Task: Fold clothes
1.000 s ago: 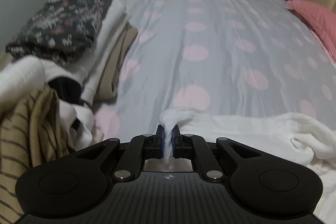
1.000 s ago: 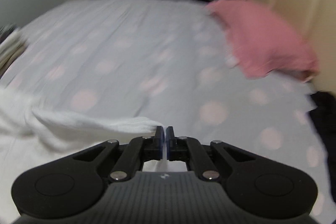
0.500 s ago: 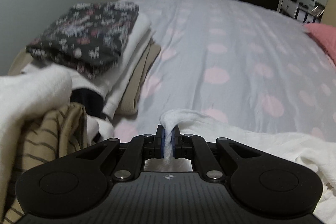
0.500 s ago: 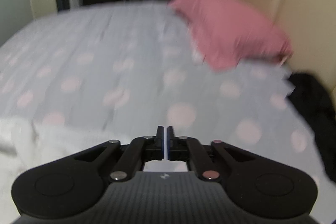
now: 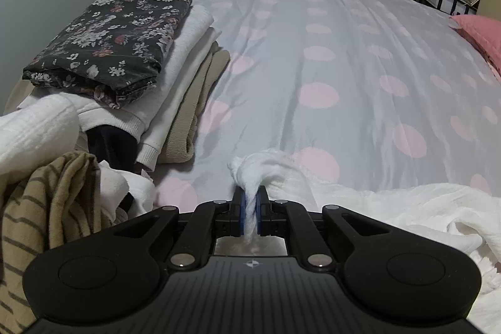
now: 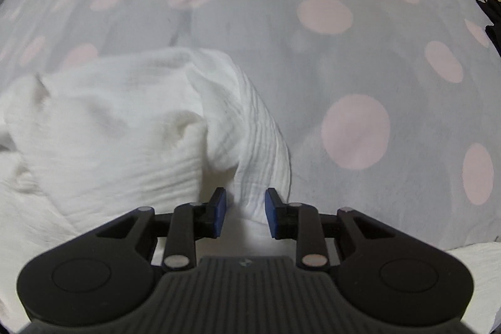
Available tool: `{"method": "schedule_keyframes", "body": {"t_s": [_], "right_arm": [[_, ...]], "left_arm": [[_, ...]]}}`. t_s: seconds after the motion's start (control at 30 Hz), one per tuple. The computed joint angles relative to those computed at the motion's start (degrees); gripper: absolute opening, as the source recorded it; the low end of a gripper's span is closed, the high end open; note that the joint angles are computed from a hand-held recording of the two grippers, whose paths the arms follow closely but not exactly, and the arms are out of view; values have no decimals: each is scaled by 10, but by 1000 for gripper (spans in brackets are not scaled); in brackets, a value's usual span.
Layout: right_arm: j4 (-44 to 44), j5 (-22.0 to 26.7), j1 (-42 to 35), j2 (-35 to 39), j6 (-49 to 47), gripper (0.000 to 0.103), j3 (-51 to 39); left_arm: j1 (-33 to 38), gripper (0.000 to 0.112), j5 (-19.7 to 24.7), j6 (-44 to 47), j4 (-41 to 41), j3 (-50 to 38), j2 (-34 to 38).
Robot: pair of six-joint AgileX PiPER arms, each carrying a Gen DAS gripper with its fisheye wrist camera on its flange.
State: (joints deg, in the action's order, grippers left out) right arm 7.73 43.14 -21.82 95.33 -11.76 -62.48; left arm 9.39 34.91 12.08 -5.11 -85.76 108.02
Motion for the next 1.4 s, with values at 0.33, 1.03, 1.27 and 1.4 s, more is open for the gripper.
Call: {"method": "schedule_keyframes", "body": {"t_s": [0.33,1.03,1.27,1.4], "right_arm": [[-94,-62,-46,-48,127,2,-23],[-12,-132,-165,23,-35,37,-98],[27,-83,-206,81,-29,40,-109],[58,-77,-214,100,-25,40,-106]], "left_arm": [[6,5,-8,3,-11,1,-4],[-11,5,-62,1,26,17,9],[-20,11,-44,-20,56,-4,35],[-6,29,-40,14,5,-12,34]]}}
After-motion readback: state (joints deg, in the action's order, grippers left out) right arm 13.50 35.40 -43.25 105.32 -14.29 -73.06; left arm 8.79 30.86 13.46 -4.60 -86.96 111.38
